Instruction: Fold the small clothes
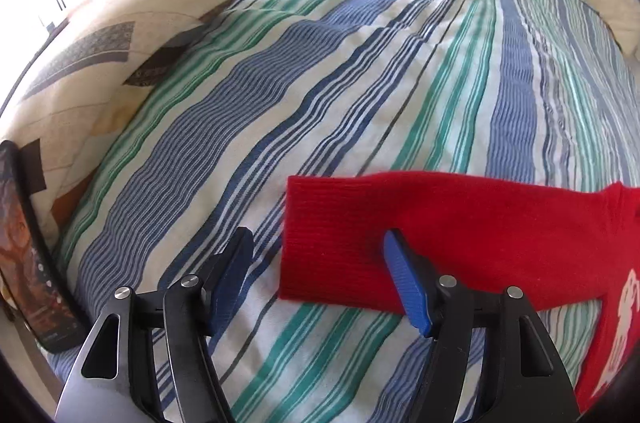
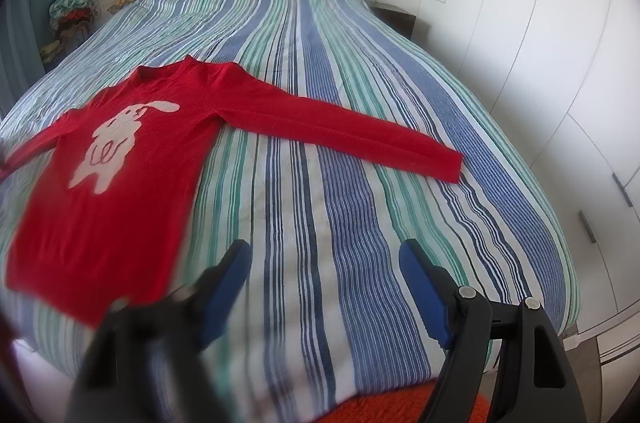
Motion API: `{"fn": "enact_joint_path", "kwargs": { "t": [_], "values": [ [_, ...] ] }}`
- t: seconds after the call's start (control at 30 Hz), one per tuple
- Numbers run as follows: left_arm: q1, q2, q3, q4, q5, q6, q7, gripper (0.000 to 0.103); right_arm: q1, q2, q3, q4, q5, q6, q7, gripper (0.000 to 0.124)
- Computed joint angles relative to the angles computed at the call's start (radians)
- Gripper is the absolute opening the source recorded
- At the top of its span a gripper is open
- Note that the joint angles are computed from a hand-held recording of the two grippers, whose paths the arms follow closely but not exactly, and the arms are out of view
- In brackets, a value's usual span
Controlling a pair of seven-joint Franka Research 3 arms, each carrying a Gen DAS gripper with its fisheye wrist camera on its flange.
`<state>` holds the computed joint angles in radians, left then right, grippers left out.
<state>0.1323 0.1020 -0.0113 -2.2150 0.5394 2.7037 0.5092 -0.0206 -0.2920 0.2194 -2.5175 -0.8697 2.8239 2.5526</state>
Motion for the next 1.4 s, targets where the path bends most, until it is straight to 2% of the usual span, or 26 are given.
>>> {"fn": "enact_joint_path", "kwargs": {
  "t": [0.1, 0.23, 0.33, 0.4, 0.5, 0.6, 0.67, 0.77, 0.87, 1.0, 1.13, 1.23, 1.4],
  "values": [
    [-0.029, -0.016, -0.011, 0.008, 0.088, 0.048, -0.040, 0.071, -0.003, -0.004, 0.004, -0.001, -0.012, 0.001, 0.010, 0.076],
    [-0.061, 0.048, -0.053, 0.100, 0.030, 0.084, 0.081, 0.080, -0.002, -0.006, 0.006, -0.002, -0.020, 0.000, 0.015, 0.076],
    [-0.083, 0.120, -0.065, 0.185, -0.031, 0.045, 0.175, 0.080, -0.006, -0.015, 0.008, -0.008, -0.031, 0.005, 0.026, 0.076],
    [-0.103, 0.154, -0.048, 0.216, -0.033, -0.003, 0.173, 0.080, -0.011, -0.023, 0.010, -0.015, -0.038, 0.011, 0.035, 0.076],
    [-0.110, 0.136, -0.020, 0.167, -0.033, -0.043, 0.124, 0.080, -0.020, -0.035, 0.011, -0.025, -0.038, 0.026, 0.044, 0.076],
    [-0.093, 0.082, 0.007, 0.078, 0.004, -0.030, 0.066, 0.080, -0.035, -0.046, 0.016, -0.036, -0.034, 0.044, 0.050, 0.076],
    [-0.074, 0.049, 0.012, 0.034, 0.018, -0.026, 0.052, 0.080, -0.045, -0.047, 0.021, -0.038, -0.027, 0.054, 0.050, 0.076],
    [-0.052, 0.010, 0.012, 0.006, 0.043, -0.065, 0.040, 0.081, -0.053, -0.044, 0.027, -0.038, -0.009, 0.060, 0.040, 0.076],
    [-0.031, -0.025, 0.004, -0.025, 0.045, -0.052, 0.031, 0.081, -0.062, -0.044, 0.040, -0.036, -0.006, 0.057, 0.037, 0.076],
    [-0.031, -0.072, -0.019, -0.058, 0.090, 0.014, 0.000, 0.081, -0.074, -0.049, 0.055, -0.036, -0.023, 0.053, 0.052, 0.076],
    [-0.055, -0.072, -0.054, -0.034, 0.073, 0.079, 0.047, 0.081, -0.070, -0.045, 0.052, -0.033, -0.024, 0.049, 0.050, 0.076],
    [-0.078, -0.049, -0.074, 0.003, 0.014, 0.119, 0.106, 0.084, -0.064, -0.041, 0.048, -0.030, -0.021, 0.044, 0.043, 0.076],
    [-0.122, -0.013, -0.088, 0.055, -0.030, 0.129, 0.161, 0.084, -0.071, -0.051, 0.053, -0.036, -0.051, 0.048, 0.069, 0.076]
  ]
}}
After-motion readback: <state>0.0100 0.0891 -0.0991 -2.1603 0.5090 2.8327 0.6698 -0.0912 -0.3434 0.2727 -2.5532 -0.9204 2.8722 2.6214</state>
